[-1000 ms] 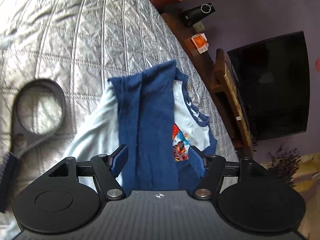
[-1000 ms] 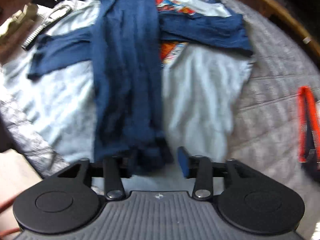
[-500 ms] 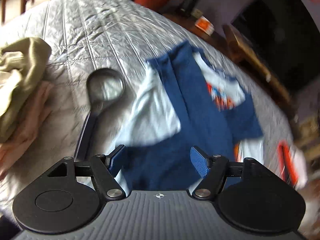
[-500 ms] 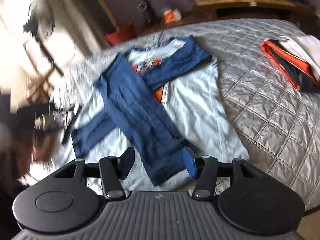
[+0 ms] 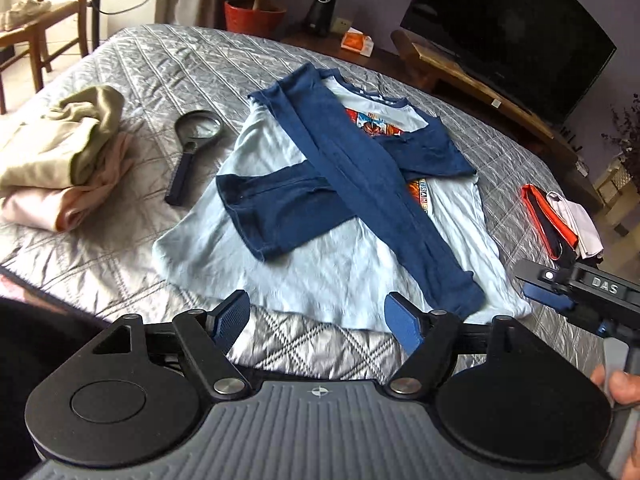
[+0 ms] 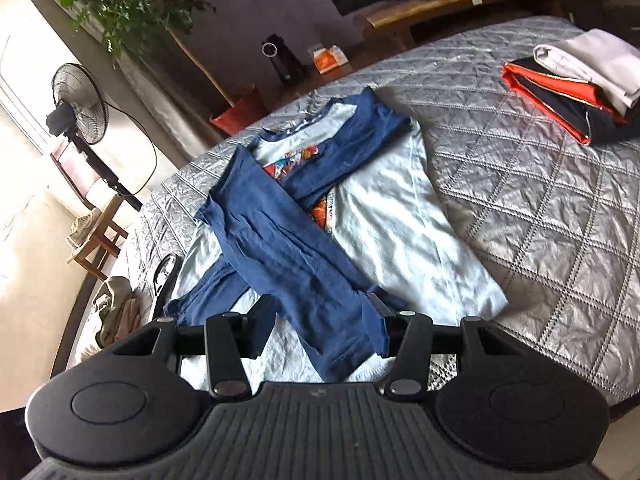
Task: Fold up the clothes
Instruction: 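Open the right tool while the left tool moves toward the shirt hem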
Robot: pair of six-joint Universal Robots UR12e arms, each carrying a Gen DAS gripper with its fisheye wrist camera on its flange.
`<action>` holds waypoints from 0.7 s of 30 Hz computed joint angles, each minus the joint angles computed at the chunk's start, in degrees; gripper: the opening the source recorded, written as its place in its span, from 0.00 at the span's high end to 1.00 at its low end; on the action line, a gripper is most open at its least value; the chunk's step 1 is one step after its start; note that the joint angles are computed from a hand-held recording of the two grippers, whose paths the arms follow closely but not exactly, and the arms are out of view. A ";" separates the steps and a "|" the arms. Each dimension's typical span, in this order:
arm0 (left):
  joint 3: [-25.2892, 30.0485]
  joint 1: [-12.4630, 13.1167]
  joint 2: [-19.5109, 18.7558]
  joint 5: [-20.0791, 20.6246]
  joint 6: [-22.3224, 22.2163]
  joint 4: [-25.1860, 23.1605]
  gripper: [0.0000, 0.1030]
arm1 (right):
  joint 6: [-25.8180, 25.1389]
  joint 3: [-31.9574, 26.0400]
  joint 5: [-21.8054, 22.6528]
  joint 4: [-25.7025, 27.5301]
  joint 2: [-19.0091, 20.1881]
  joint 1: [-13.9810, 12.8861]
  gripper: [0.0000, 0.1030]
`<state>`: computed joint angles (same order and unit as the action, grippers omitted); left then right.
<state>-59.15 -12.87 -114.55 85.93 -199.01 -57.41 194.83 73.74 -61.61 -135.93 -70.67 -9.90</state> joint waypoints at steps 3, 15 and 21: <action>0.48 -0.36 0.36 1.20 0.48 0.38 0.21 | 1.48 0.41 0.17 -1.25 0.01 -0.27 0.56; 6.17 1.64 -3.26 -3.09 2.86 -0.58 0.19 | 2.58 -0.03 -1.51 -0.56 0.25 -0.24 0.56; 7.85 5.63 -5.86 -11.17 -7.75 -1.92 0.18 | -0.23 -3.12 -0.26 6.79 1.68 -0.04 0.53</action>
<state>-51.30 -7.23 -120.40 74.75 -206.76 -59.34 194.60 70.62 -61.87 -129.13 -68.99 -9.94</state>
